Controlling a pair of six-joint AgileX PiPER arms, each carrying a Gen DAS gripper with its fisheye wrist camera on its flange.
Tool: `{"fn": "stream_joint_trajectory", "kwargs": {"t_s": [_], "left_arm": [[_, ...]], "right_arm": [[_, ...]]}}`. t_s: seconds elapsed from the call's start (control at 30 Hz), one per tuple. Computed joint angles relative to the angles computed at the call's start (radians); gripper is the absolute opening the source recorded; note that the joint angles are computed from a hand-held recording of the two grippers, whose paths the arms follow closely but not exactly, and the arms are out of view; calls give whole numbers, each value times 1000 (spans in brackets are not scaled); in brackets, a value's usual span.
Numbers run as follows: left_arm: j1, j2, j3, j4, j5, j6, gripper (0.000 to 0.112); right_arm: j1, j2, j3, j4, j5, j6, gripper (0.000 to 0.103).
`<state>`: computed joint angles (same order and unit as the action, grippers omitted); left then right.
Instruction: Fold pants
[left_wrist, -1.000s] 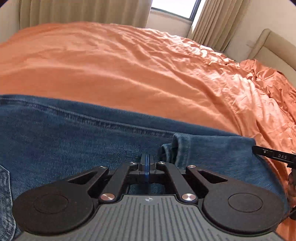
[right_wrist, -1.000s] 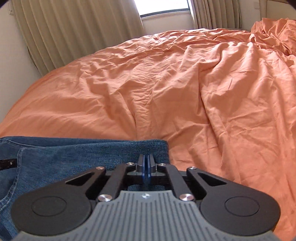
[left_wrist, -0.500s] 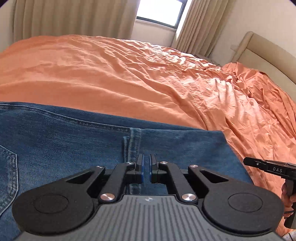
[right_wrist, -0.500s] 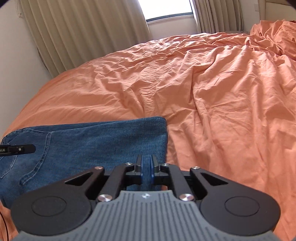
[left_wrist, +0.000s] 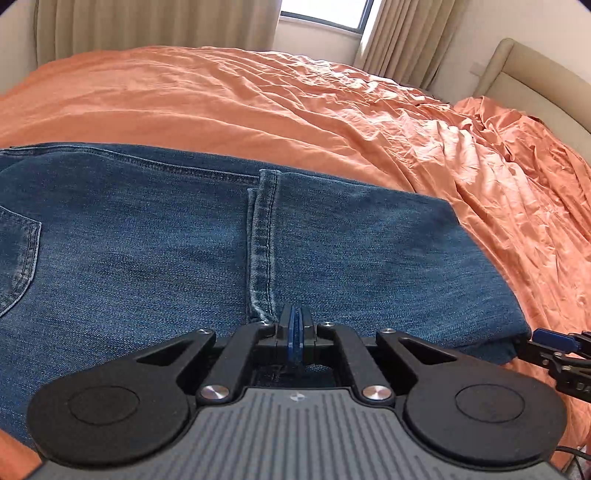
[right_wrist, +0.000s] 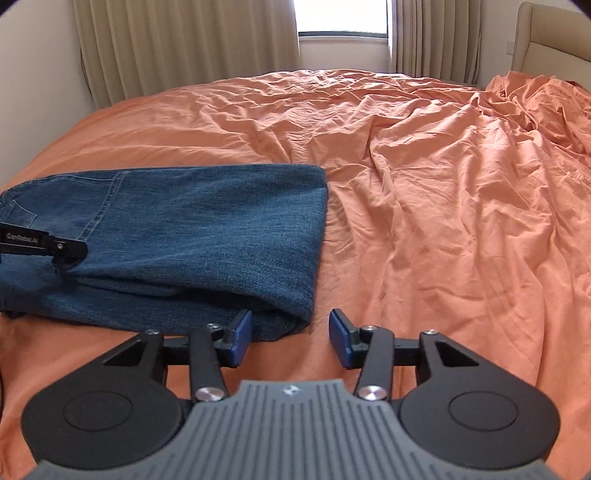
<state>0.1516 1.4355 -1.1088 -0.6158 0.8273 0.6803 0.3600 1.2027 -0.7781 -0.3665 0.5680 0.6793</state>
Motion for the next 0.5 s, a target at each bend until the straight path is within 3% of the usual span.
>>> {"fn": "stream_joint_trajectory", "kwargs": {"t_s": [0.07,0.13,0.2,0.3,0.4,0.5], "left_arm": [[13,1,10,-23,3,8,4],[33,4,24,-54,3,29,4],[34,16,30,-63,-6,37,4],[25,27,35,-60,-19,41,5],[19,33,33,-52,-25,35,5],[26,42,28,-60,-15,45,5]], "right_arm": [[-6,61,-18,45,-6,-44,45],[8,80,-13,-52,-18,71,42],[-28,69,-9,-74,-25,139,24],[-109,7,31,95,-57,42,20],[-91,-25,36,101,-16,32,10],[-86,-36,35,112,15,42,8]]}}
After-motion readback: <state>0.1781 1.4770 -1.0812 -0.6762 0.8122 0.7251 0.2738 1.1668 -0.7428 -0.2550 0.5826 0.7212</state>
